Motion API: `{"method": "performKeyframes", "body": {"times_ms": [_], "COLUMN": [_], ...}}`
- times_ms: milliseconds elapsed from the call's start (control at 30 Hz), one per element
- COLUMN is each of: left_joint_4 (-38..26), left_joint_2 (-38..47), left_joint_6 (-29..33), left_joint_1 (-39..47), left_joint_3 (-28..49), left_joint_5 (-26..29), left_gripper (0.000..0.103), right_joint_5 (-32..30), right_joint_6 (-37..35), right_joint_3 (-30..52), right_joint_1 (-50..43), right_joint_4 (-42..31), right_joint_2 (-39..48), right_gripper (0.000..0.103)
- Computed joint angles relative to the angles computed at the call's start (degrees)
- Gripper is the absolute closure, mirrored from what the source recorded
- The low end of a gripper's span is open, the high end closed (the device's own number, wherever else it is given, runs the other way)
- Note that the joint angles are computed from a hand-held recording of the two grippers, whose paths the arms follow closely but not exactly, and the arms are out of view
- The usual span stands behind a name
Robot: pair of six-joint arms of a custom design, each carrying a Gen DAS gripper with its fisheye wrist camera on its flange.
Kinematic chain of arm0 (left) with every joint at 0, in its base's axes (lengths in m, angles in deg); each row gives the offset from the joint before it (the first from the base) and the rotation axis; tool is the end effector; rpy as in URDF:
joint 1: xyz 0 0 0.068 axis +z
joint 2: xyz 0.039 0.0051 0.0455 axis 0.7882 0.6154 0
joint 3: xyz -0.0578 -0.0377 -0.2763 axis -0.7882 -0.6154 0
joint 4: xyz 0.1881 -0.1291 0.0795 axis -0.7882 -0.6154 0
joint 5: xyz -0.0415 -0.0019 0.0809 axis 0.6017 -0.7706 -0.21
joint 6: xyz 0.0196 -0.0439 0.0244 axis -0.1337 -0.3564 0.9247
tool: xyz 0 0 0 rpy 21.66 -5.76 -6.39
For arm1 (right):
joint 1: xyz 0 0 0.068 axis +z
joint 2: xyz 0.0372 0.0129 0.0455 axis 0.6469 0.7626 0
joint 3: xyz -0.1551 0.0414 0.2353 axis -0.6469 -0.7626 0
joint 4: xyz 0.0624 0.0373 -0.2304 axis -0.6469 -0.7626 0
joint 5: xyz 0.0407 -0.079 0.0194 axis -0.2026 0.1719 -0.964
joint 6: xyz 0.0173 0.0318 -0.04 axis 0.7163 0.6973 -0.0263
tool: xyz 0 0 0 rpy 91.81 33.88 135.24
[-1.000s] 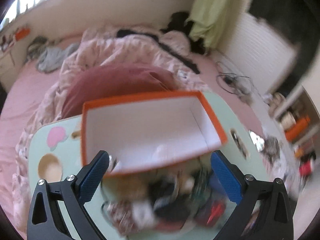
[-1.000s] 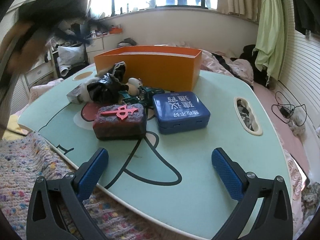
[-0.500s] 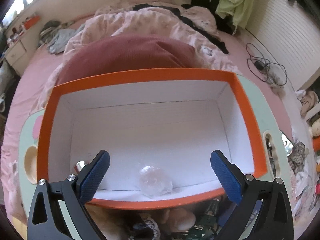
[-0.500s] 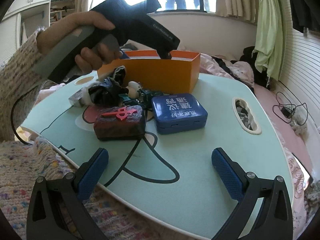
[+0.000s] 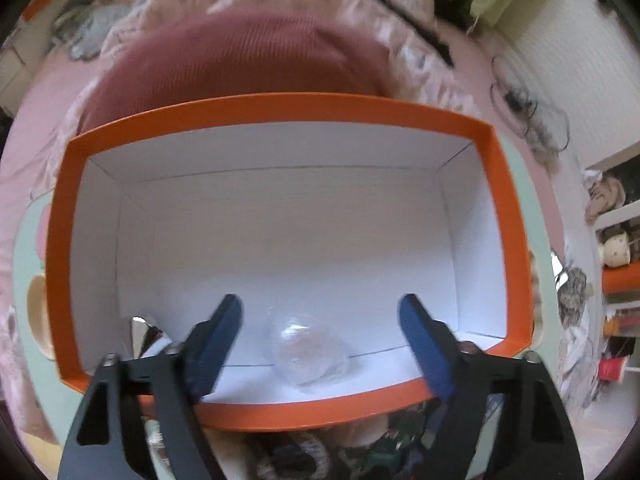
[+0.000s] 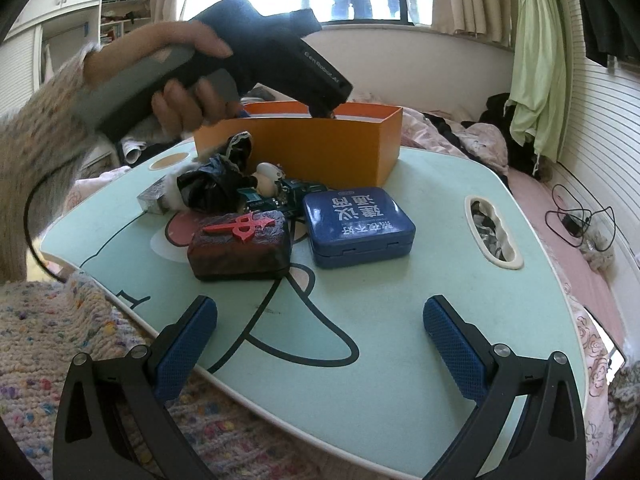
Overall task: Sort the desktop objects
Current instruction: 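Reach into the orange box and grasp the clear plastic-wrapped ball with the left gripper, then lift the plastic-wrapped ball out and set it on the desk with the left gripper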
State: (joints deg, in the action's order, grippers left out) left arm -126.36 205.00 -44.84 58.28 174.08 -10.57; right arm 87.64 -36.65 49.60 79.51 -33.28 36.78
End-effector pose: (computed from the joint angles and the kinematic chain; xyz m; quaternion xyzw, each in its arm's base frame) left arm 0.3878 0.0374 0.2105 -0.0135 0.9930 -0.0643 0.0982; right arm 0.1621 0.1296 0.1052 -0.2558 0.8527 0.1440 0.4321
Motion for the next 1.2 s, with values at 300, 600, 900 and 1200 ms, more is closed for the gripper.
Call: {"method": "performKeyframes", "body": {"times_ms": [300,600,900,1200], "left_joint_4": [-5.2,-0.4,2.8,4.2], "left_joint_2": [5.1,2.0,-17.3,-23.8], "left_joint_6": [6.3,8.3,15.3,24.5], "left_joint_1": [-0.2,3.5,11.3,17.5], "left_joint_3": [4.0,-1.4,-14.4,-30.2], "left_joint_5": [0.0,5.8,22.8,28.5], "left_gripper": [0.040,0.079,0.079,0.076], "right_joint_5": [0.0,-0.1,0.0,0.0], "right_joint_6": [0.1,0.1,0.1,0.0], "right_joint_3": [0.2,0.3,0.3,0.3], "right_joint_1": [0.0,-0.1,0.0,0.0], "right_joint_4": [-0.1,-0.8,-0.6,-0.4], "right_joint_2": [0.1,-0.6,-0.4,-0.2], "right_gripper": [0.000,0.000,0.000,0.000]}}
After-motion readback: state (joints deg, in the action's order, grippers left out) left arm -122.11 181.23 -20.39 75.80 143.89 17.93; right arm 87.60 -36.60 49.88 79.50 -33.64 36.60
